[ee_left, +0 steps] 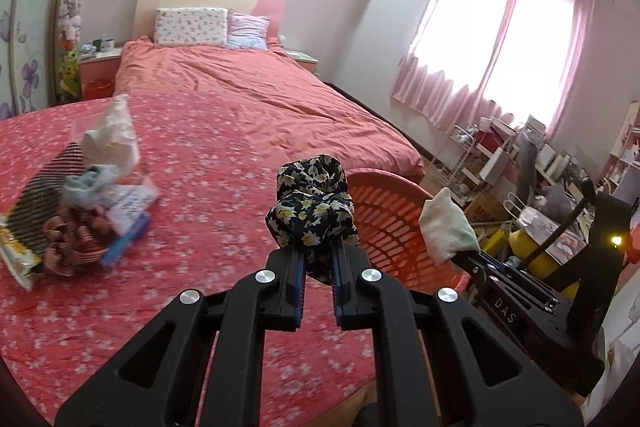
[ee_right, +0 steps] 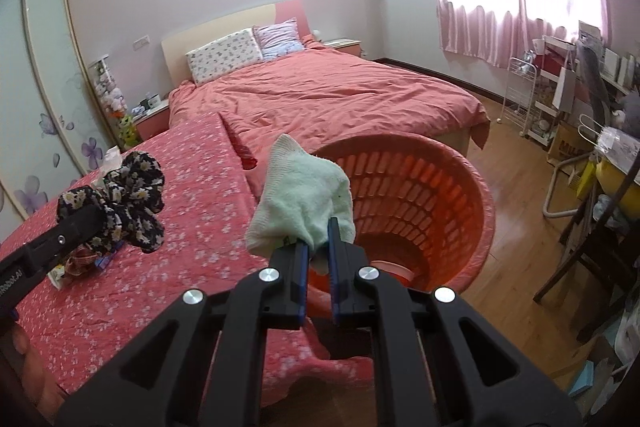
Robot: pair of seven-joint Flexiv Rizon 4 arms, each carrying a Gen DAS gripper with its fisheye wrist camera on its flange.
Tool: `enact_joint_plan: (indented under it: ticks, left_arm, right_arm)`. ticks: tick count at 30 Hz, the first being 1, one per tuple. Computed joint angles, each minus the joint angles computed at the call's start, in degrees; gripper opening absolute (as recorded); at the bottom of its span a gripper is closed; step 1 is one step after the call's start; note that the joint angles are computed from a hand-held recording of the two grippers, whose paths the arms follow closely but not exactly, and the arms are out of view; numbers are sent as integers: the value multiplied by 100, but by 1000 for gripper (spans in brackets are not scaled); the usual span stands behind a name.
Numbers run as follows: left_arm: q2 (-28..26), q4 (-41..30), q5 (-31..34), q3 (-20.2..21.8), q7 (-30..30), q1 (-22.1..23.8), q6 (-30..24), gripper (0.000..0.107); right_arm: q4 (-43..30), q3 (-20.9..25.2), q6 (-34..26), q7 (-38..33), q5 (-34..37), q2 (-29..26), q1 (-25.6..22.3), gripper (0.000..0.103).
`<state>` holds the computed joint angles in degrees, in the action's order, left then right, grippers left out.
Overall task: Collect trash
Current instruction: 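Carry sock and scrunchie over the basket and open both grippers to drop them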
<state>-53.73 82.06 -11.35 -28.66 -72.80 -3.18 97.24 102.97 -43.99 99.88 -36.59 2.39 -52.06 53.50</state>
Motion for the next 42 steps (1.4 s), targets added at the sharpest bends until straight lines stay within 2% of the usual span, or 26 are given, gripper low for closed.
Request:
enact_joint_plan:
  ticks: [6,17,30,33,35,37,42]
  left_arm:
    - [-272,-514,-120,40,127,-272,-338,11]
    - [-741,-1399,-585,162,607,-769,-975,11]
    - [-1053,-2175,-975,655,795,-1240,-1545,10]
    - [-1158,-2448,-1025,883,714,-1397,-1780,11]
    - [-1231,-2645,-1052,1070,599,-1489,-2006,11]
    - [-1323,-2879,-1076,1234,460,-1552,-2306,11]
    - [-1429,-3127,-1059,1425,243,-1599,-2750,17]
  right_arm:
    - [29,23,90,45,127,-50,-125,10]
    - [-207,353,192,98,248,-213,-681,10]
    - [-569,593,166,167,195,-375,-1107,10]
    - [-673,605,139,218,181,-427,-1167,10]
    - [-784,648,52,266,139,-465,-1254,12]
    - [-863,741,19,319,82,-475,-1366,22]
    - [-939,852,-34,481,-34,-491,-1528,33]
